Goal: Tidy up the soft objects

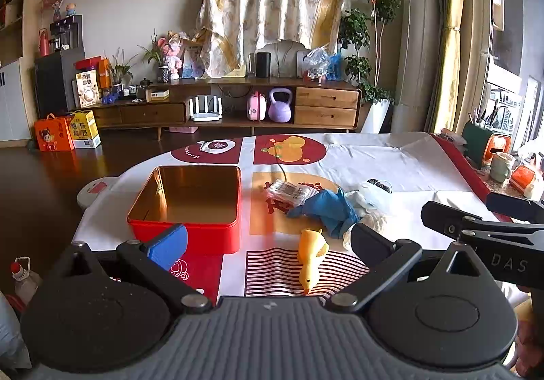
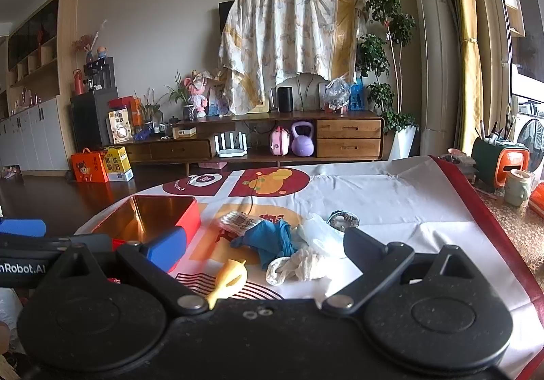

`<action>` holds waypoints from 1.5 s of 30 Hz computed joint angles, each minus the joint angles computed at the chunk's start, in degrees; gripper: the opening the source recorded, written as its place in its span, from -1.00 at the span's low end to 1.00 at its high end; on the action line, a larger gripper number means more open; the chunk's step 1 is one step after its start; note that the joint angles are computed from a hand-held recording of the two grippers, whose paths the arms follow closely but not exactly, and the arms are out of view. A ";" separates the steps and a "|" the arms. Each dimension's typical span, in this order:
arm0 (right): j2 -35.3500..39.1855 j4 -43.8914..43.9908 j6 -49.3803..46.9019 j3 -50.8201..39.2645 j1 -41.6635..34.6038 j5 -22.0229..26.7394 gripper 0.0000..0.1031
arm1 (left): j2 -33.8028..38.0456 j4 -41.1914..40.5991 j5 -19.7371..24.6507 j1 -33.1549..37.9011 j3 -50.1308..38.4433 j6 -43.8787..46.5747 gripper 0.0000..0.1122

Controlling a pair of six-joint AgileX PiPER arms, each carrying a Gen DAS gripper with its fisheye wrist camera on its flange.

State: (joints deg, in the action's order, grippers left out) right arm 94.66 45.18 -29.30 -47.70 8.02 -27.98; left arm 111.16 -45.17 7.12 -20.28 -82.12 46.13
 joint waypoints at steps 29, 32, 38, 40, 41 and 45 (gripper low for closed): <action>1.27 -2.17 1.71 -0.69 -1.00 0.83 0.88 | 1.44 -9.98 0.54 0.26 -0.54 9.89 0.83; 1.84 -3.71 2.94 -0.64 -1.42 0.89 0.88 | 2.34 -6.94 1.01 0.26 -1.65 6.70 0.83; 4.81 -8.71 7.31 -1.16 -3.53 0.83 0.88 | 5.34 5.34 3.35 0.47 -6.32 -5.03 0.83; 5.27 -7.45 5.73 -2.75 -4.13 2.41 0.89 | 6.76 8.57 4.49 0.54 -8.53 -8.16 0.83; 5.64 -7.49 5.60 -3.29 -4.67 3.06 0.89 | 7.56 9.36 5.13 0.62 -9.71 -8.91 0.83; 7.62 -7.75 5.33 -5.75 -7.23 5.44 0.89 | 11.86 16.56 8.33 0.56 -16.22 -16.60 0.83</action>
State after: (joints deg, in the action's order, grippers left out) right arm 102.28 37.43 -23.98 -53.45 0.79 -22.54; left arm 123.02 -28.61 15.45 -19.72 -98.34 29.54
